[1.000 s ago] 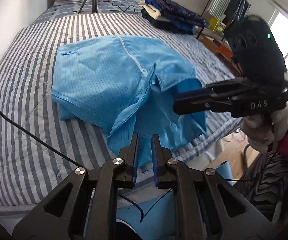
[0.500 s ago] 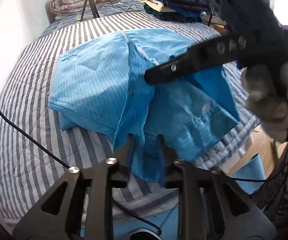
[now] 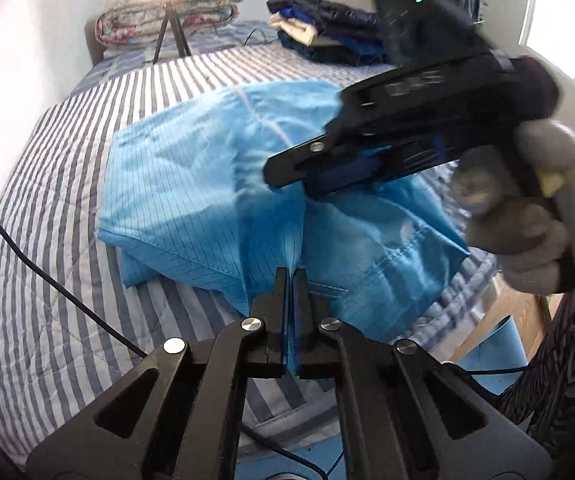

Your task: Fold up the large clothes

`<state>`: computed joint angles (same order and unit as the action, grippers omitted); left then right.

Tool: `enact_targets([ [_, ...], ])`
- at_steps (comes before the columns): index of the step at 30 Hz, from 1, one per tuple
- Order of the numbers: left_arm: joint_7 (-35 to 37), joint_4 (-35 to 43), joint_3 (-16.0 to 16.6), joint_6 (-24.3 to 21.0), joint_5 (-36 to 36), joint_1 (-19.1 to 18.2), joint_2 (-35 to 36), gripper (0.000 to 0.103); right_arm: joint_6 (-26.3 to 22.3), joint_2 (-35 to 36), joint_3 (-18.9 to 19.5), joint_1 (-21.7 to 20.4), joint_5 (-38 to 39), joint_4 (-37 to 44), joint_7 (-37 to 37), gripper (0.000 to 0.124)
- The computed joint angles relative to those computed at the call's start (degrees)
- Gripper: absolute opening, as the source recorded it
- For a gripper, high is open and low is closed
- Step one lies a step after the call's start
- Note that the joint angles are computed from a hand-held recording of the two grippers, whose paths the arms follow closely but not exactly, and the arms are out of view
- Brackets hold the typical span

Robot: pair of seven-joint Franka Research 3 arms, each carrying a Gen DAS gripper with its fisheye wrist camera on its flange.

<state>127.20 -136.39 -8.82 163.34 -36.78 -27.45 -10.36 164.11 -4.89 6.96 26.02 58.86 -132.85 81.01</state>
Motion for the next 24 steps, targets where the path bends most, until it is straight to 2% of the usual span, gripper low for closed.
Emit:
enact_targets([
  [1, 0.2, -0.2, 0.0, 0.4, -0.1, -0.1, -0.3, 0.000, -0.6, 0.1, -0.7, 0.4, 4.9, 0.5, -3.6, 0.036],
  [2, 0.4, -0.4, 0.0, 0.6, -0.2, -0.2, -0.5, 0.000, -1.4, 0.1, -1.0, 0.4, 8.3, 1.0, -6.1, 0.030],
  [4, 0.5, -0.8, 0.0, 0.9, 0.7, -0.2, -0.6, 0.000, -0.9, -0.3, -0.7, -0.2, 7.5, 0.8, -4.9, 0.011],
  [6, 0.0, -1.1, 0.0, 1.2, 1.5, -0.2, -0.6, 0.000, 0.1, -0.2, -0.2, -0.8, 3.4, 0.5, -0.3, 0.006],
  [9, -2.0, -1.4, -0.3, 0.7, 3.9, 0.3, -0.6, 0.000, -0.4, 0.2, -0.4, -0.8, 2.6, 0.6, 0.1, 0.006],
  [11, -2.8, -1.3, 0.2, 0.1, 3.2, 0.1, -1.0, 0.000, -1.5, -0.2, -0.5, -0.9, 2.3, 0.9, -0.4, 0.015],
  [13, -2.2, -0.8, 1.4, -1.1, 0.9, -0.5, -1.6, 0.000, -2.6, -2.4, -0.8, -0.5, 4.8, 0.4, -3.2, 0.032],
  [16, 0.9, -0.6, 3.0, -2.1, -4.8, -1.7, -2.9, 0.000, -2.1, -7.9, -1.1, -0.4, 3.6, -2.5, -4.4, 0.033],
  [19, 2.2, -0.1, 3.0, -3.3, -8.3, -1.9, -3.5, 0.000, -0.5, -14.5, 0.5, -2.7, -7.8, -7.2, 3.1, 0.034],
  [22, 3.5, 0.0, 2.6, -4.0, -10.1, -2.2, -4.3, 0.000, -0.7, -20.0, 1.1, -4.5, -15.6, -11.1, 7.8, 0.035],
  [24, 3.0, 0.2, 2.1, -5.3, -9.4, -1.8, -4.8, 0.000, -1.5, -22.2, 4.0, -7.8, -23.2, -12.9, 13.3, 0.039],
])
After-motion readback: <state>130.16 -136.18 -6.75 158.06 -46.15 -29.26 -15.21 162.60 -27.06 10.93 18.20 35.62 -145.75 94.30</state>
